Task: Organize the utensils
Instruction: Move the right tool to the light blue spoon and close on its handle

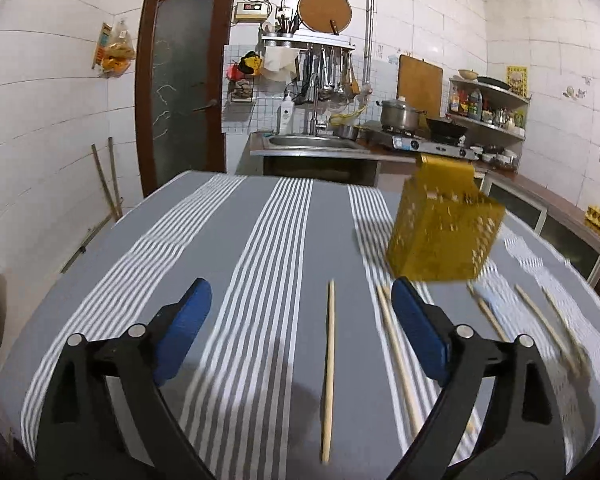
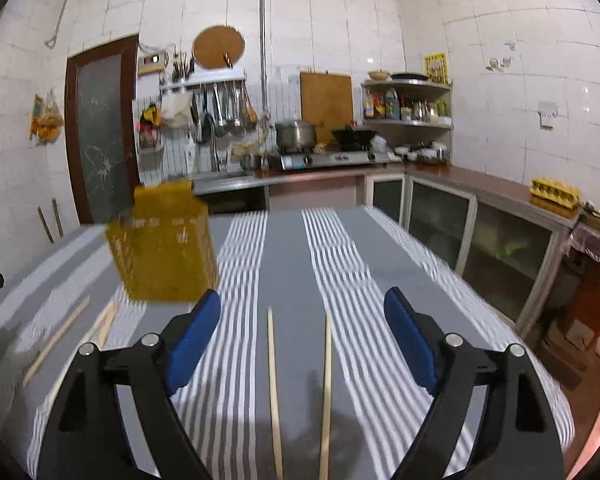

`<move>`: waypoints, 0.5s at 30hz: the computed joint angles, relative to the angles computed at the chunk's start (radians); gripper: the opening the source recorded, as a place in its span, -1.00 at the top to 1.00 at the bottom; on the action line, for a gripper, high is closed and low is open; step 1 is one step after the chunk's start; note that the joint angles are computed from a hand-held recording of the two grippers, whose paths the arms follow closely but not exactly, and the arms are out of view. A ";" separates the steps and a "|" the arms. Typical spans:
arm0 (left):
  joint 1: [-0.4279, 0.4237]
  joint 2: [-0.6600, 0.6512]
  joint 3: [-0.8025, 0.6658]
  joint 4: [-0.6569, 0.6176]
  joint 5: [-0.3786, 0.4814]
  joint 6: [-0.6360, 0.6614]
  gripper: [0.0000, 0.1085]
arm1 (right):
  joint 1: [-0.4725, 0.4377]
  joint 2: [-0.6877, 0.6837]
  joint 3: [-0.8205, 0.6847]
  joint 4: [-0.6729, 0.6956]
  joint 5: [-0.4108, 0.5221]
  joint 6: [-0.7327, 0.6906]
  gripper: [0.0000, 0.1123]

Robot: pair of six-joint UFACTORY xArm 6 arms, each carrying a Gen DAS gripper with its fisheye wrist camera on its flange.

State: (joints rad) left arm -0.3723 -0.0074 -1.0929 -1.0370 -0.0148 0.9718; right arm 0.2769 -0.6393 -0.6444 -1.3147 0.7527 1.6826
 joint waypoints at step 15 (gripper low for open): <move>-0.014 -0.026 0.091 0.203 0.060 -0.162 -0.64 | 0.047 0.000 0.026 0.069 -0.038 -0.038 -0.47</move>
